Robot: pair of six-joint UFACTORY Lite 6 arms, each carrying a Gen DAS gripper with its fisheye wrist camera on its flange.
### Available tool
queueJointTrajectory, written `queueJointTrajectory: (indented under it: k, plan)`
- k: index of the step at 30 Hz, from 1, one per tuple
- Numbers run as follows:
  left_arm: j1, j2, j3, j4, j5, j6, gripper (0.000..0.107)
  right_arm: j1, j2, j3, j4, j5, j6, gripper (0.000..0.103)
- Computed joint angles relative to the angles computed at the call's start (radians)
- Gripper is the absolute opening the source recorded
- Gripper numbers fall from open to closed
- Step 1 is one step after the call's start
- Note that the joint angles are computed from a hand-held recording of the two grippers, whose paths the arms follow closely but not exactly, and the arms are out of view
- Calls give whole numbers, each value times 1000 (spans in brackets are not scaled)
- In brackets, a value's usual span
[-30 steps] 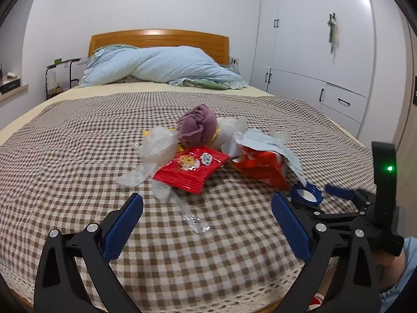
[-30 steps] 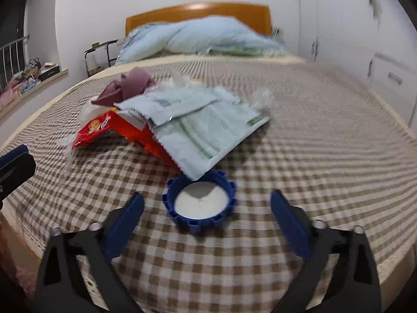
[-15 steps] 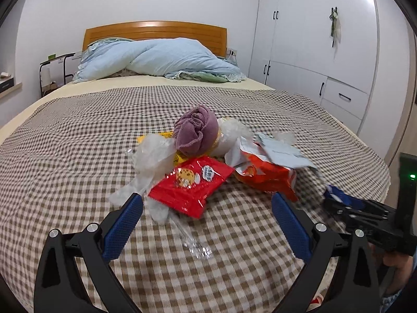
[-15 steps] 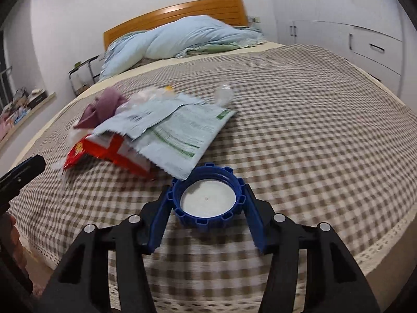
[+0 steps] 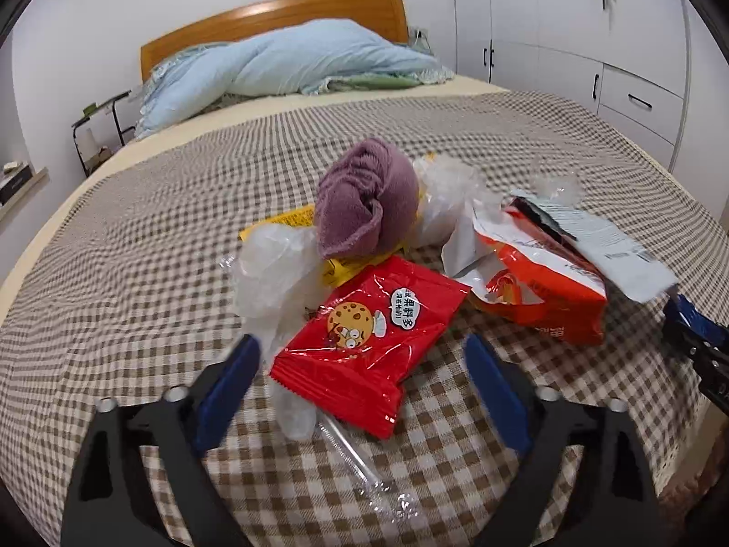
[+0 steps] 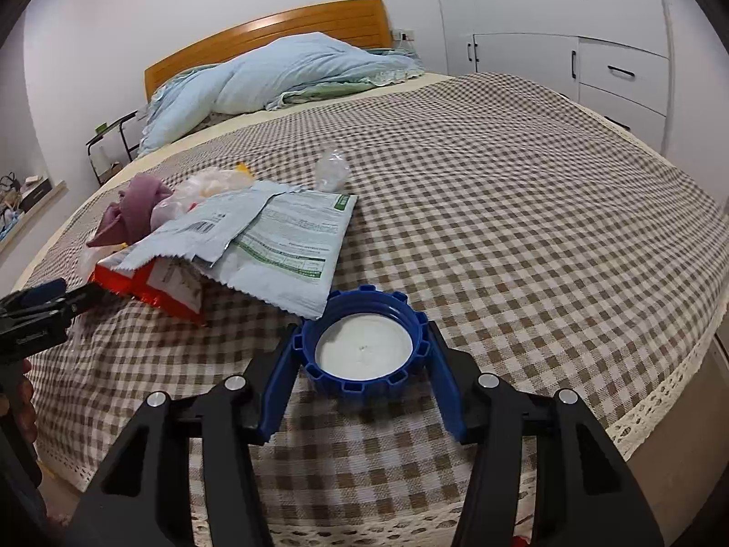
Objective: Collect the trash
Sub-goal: 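Grasp the blue bottle cap with the right tool while the left tool reaches the red snack bag, then close the left tool on the red snack bag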
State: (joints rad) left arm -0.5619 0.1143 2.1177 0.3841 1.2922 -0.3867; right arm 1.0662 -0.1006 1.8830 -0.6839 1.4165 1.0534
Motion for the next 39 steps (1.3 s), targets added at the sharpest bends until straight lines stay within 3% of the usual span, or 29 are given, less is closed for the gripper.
queueJointTrajectory:
  k: [2, 5, 10, 28, 39]
  plan:
    - [26, 30, 29, -45, 13, 29, 67, -6, 1, -1, 2, -5, -3, 53]
    - [69, 24, 14, -134, -7, 62, 23, -4, 4, -4, 0, -11, -6, 53]
    - [73, -22, -4, -135, -42, 44, 8, -3, -4, -13, -3, -14, -3, 53]
    - [-33, -143, -62, -75, -86, -14, 4, 82, -9, 21, -96, 34, 31, 53]
    - [-155, -205, -74, 49, -85, -118, 4, 205, -5, 57, -269, 87, 65, 53]
